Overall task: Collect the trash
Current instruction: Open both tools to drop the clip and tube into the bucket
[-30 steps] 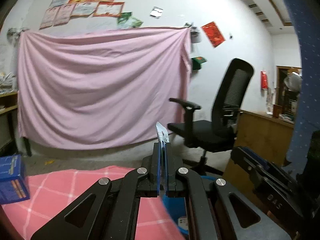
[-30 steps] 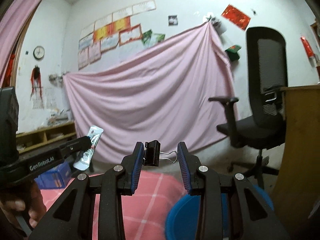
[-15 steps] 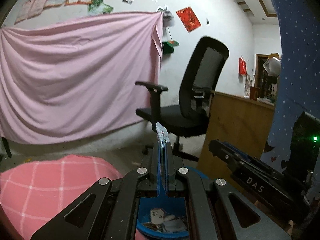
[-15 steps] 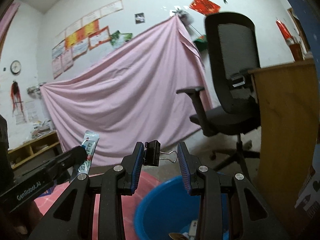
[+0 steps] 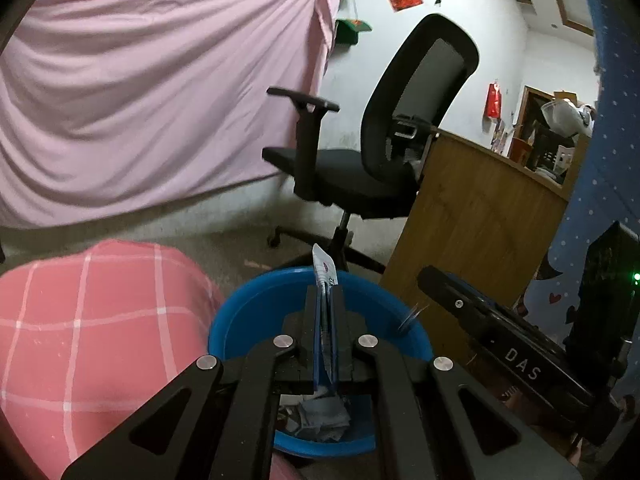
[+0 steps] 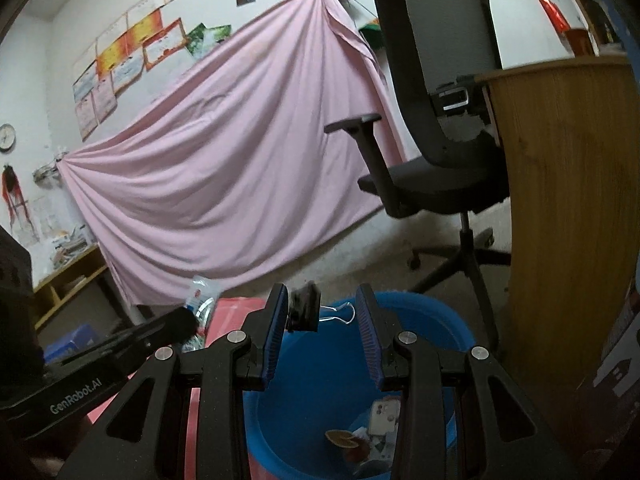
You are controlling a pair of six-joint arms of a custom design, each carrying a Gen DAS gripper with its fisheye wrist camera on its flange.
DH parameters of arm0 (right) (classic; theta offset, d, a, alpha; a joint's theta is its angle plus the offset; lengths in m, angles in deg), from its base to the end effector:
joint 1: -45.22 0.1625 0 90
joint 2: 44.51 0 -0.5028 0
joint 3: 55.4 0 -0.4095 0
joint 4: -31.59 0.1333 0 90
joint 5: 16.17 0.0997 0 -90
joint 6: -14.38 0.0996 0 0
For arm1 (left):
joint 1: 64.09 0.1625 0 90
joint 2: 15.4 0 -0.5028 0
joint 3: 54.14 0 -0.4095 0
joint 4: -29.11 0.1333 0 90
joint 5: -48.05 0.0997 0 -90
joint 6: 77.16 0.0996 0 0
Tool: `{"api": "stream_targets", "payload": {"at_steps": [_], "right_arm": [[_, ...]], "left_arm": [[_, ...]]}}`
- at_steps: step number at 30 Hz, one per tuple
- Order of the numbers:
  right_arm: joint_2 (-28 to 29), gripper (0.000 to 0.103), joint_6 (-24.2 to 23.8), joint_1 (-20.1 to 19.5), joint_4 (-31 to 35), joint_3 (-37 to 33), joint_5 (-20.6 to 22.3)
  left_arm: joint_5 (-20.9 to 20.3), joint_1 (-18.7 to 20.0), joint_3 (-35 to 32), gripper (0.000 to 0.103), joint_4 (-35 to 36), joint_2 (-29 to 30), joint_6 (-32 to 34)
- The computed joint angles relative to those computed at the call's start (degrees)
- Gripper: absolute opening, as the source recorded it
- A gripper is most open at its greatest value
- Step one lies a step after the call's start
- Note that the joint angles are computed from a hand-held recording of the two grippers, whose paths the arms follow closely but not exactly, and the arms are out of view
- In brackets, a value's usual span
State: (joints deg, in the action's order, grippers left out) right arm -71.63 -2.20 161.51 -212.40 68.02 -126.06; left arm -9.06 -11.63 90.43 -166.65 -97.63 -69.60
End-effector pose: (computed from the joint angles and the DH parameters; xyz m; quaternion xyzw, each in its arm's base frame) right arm 0.3261 -0.4357 0.0189 0.2377 -0.8335 0.4863 0.1105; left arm -0.0878 -0.4218 0.3058 0.2450 0.8631 -0.4107 0.1623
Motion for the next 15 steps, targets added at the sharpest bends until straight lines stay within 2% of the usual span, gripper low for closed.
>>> {"api": "stream_targets", "payload": {"at_steps": [5,7,9,13,15], "right_arm": [[-0.21,0.034,0.72,-0.25,2.98,-0.28,-0.83],[-0.12,0.037,0.65,-0.21,3.74,-0.56,-1.17],[-0.13,0.040,0.68,-0.18,4.16,-0.56,-1.14],[-0.04,0.043,-0.04,0.56,3.63,-0.67,-1.63],[0.04,0.046,-0.36,0.86,3.07,-0.66,-1.69]], "left_arm": [[0.02,1.11,-1.08,0.005,4.25,-1.57,-1.78],[0.55,1.13,-1.09,0.010,5.20,-2.30,-2.06],[0.86,1.07,-0.73,0.019,5.08,-2.99,-2.36],[2.90,0.06,0.56,0.024,2.81,-4.42,-1.90],[4.24,-0.65,1.19,0.034,1.86,-5.40,-1.56]]}}
